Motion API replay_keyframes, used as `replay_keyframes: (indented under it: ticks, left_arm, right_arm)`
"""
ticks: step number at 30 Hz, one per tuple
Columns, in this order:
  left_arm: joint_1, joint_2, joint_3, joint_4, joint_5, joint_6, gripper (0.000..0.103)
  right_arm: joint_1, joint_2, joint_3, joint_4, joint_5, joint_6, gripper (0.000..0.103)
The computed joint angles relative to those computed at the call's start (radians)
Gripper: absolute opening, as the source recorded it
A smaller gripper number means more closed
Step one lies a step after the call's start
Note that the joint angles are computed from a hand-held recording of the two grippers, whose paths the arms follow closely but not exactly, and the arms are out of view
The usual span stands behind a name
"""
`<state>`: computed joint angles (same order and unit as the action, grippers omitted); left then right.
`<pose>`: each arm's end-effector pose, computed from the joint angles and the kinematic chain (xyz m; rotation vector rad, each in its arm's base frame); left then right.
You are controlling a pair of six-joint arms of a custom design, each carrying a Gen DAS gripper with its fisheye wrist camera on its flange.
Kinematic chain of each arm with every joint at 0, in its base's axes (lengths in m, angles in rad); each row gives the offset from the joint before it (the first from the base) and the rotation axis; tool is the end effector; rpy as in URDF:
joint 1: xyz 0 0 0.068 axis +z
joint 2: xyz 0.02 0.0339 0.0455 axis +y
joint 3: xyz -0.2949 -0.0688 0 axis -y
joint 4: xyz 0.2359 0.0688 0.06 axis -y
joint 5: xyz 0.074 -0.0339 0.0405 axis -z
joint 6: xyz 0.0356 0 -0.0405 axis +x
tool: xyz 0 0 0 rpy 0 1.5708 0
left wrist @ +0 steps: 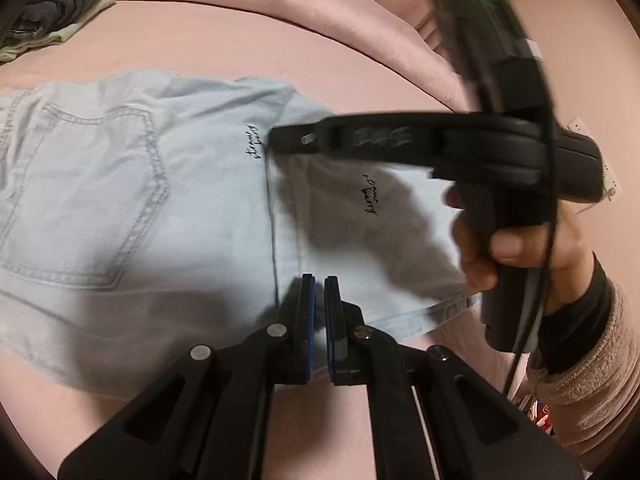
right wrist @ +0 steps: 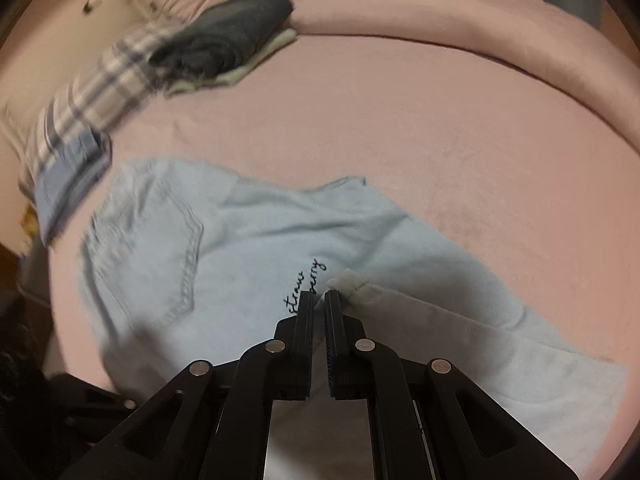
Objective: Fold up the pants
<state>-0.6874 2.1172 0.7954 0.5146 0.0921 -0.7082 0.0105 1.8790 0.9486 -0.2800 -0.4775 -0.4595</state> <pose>0.2802 -0.2343 0.0726 0.0204 2.5143 -0.7373 0.3356 0.0199 0.1424 -0.7290 2.5417 0.5197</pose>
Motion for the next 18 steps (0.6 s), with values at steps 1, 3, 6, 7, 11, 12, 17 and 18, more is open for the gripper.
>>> replay_keyframes:
  ticks: [1, 3, 6, 7, 11, 12, 17, 18]
  left_arm:
    - [0.001, -0.024, -0.018, -0.025, -0.027, -0.001, 0.034]
    - [0.036, -0.063, -0.115, 0.068, 0.017, -0.021, 0.053]
    - [0.084, -0.119, -0.274, 0.200, 0.043, -0.034, 0.055]
    - [0.093, -0.140, -0.327, 0.253, 0.050, -0.050, 0.055]
    - [0.141, -0.216, -0.508, 0.417, 0.068, -0.139, 0.060]
    - [0.148, -0.226, -0.532, 0.430, 0.057, -0.157, 0.063]
    - [0.166, -0.277, -0.592, 0.424, -0.002, -0.284, 0.067]
    - [0.171, -0.270, -0.625, 0.465, -0.005, -0.325, 0.069]
  right_arm:
    - [-0.017, -0.021, -0.012, 0.002, -0.025, 0.009, 0.006]
    - [-0.053, -0.082, -0.049, 0.001, -0.079, -0.002, 0.006]
    - [-0.102, -0.163, -0.108, -0.036, -0.102, -0.038, 0.006]
    - [-0.108, -0.182, -0.127, -0.042, -0.104, -0.047, 0.006]
    - [-0.106, -0.259, -0.268, 0.000, -0.087, -0.098, 0.006]
    - [-0.094, -0.268, -0.303, 0.027, -0.071, -0.100, 0.006]
    - [0.015, -0.235, -0.430, 0.284, 0.030, -0.013, 0.006]
    - [0.007, -0.231, -0.405, 0.246, 0.020, 0.007, 0.006]
